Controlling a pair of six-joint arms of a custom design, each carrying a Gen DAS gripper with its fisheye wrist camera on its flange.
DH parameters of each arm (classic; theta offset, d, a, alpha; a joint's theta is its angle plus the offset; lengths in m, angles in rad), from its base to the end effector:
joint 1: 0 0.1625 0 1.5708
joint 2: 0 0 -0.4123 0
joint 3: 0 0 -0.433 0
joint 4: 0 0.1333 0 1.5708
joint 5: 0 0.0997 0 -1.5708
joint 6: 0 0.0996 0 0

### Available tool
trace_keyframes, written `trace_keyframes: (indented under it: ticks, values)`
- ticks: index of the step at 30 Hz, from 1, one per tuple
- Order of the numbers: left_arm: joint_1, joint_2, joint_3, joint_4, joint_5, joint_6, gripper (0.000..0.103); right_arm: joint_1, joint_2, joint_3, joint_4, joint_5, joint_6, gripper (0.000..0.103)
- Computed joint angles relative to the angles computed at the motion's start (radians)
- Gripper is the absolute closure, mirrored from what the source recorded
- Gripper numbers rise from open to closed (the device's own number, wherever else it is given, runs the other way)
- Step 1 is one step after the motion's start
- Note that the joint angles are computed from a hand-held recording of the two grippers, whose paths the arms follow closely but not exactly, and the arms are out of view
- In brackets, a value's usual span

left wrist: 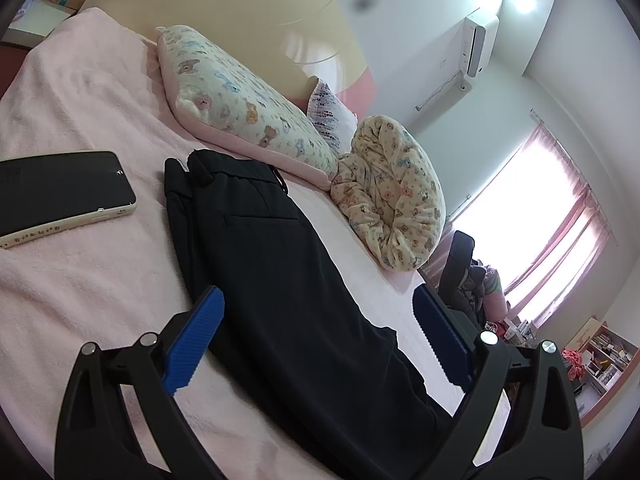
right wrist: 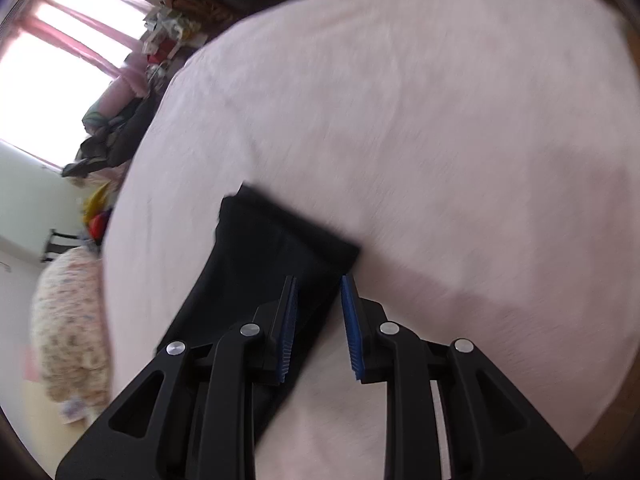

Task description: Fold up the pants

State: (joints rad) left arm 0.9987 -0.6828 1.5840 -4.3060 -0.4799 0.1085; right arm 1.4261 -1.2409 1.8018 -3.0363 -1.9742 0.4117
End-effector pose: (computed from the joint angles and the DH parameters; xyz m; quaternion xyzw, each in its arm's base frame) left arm -0.1423 -0.6304 0.1914 -0.2147 0.6276 -0.7329 0.1512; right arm 0.0018 -0.6408 0.3440 -0.3262 -0.8233 0.4483 0.1216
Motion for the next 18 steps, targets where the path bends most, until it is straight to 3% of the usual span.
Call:
trace_keyframes:
  ticks: [4, 5, 6, 7, 9, 13, 15, 17, 18]
  values:
    - [0.002, -0.004, 0.006, 0.016, 0.000, -0.015, 0.007, -0.012, 0.007, -0.006, 0.016, 0.052, 0.024, 0.079]
    - [0.003, -0.005, 0.007, 0.018, 0.001, -0.017, 0.007, -0.005, 0.018, -0.010, -0.010, 0.037, -0.008, 0.082]
    - [0.003, -0.004, 0.007, 0.017, 0.002, -0.017, 0.007, 0.007, 0.035, -0.022, -0.021, -0.001, -0.045, 0.096]
    - [0.003, -0.005, 0.008, 0.016, 0.002, -0.018, 0.007, 0.023, 0.055, -0.044, -0.025, -0.046, -0.091, 0.096]
    - [0.003, -0.006, 0.008, 0.018, 0.004, -0.020, 0.007, 0.047, 0.072, -0.071, -0.056, -0.065, -0.153, 0.097]
    - [0.004, -0.005, 0.006, 0.012, 0.003, -0.013, 0.007, 0.071, 0.071, -0.058, -0.289, 0.096, -0.323, 0.097]
    - [0.004, -0.005, 0.008, 0.014, 0.002, -0.018, 0.007, 0.081, 0.084, -0.053, -0.337, 0.025, -0.373, 0.097]
    - [0.004, -0.009, 0.012, 0.019, -0.002, -0.030, 0.007, 0.062, 0.091, -0.058, -0.230, -0.072, -0.308, 0.097]
    - [0.003, -0.011, 0.016, 0.023, -0.005, -0.037, 0.007, 0.036, 0.087, -0.055, -0.136, -0.096, -0.233, 0.097]
